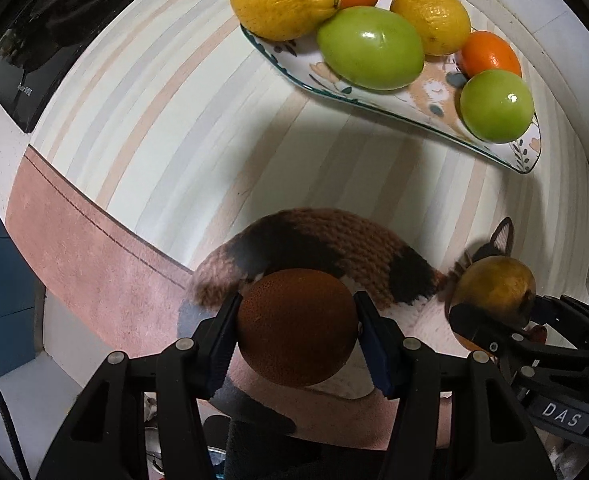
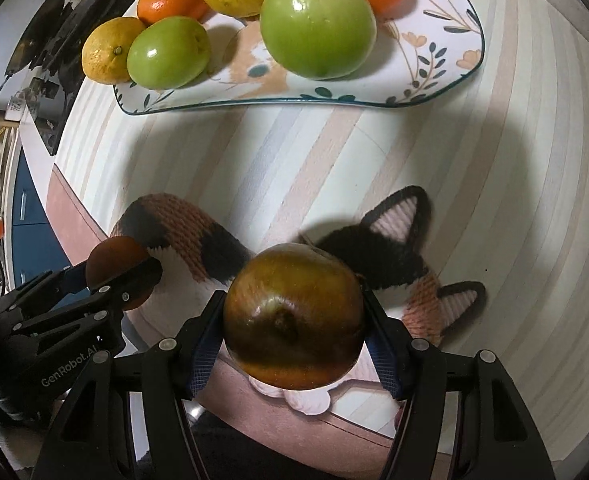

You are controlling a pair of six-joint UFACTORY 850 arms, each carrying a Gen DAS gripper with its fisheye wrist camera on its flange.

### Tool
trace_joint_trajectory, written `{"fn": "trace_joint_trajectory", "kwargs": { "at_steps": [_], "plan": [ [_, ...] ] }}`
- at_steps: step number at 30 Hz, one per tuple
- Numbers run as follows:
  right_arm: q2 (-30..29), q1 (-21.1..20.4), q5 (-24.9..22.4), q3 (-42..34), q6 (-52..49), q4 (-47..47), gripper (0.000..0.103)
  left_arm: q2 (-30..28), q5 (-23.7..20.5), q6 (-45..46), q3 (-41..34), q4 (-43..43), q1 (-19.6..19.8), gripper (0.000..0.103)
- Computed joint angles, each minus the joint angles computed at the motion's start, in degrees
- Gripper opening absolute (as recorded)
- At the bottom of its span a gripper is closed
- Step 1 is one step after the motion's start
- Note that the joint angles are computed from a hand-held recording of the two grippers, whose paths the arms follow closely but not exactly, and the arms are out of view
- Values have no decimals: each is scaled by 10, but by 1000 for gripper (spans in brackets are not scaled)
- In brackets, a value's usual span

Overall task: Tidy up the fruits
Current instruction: 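Carry dark orange and brown apple onto the floral plate and open both tools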

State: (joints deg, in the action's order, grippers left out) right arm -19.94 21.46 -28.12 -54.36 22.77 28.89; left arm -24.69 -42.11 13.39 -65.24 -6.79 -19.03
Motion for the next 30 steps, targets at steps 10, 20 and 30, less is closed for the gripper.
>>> {"fn": "trace_joint_trajectory", "kwargs": {
  "at_steps": [10, 20, 30],
  "plan": [
    [83, -41, 36, 71, -25, 41, 67, -3, -20, 1, -58, -14, -26, 53],
    [136, -136, 49, 61, 35, -50, 67, -50, -66, 38, -226, -56, -44, 53],
    [56, -176, 28, -10, 50, -114, 67, -194, -131, 15, -451, 17, -63, 53]
  ]
}}
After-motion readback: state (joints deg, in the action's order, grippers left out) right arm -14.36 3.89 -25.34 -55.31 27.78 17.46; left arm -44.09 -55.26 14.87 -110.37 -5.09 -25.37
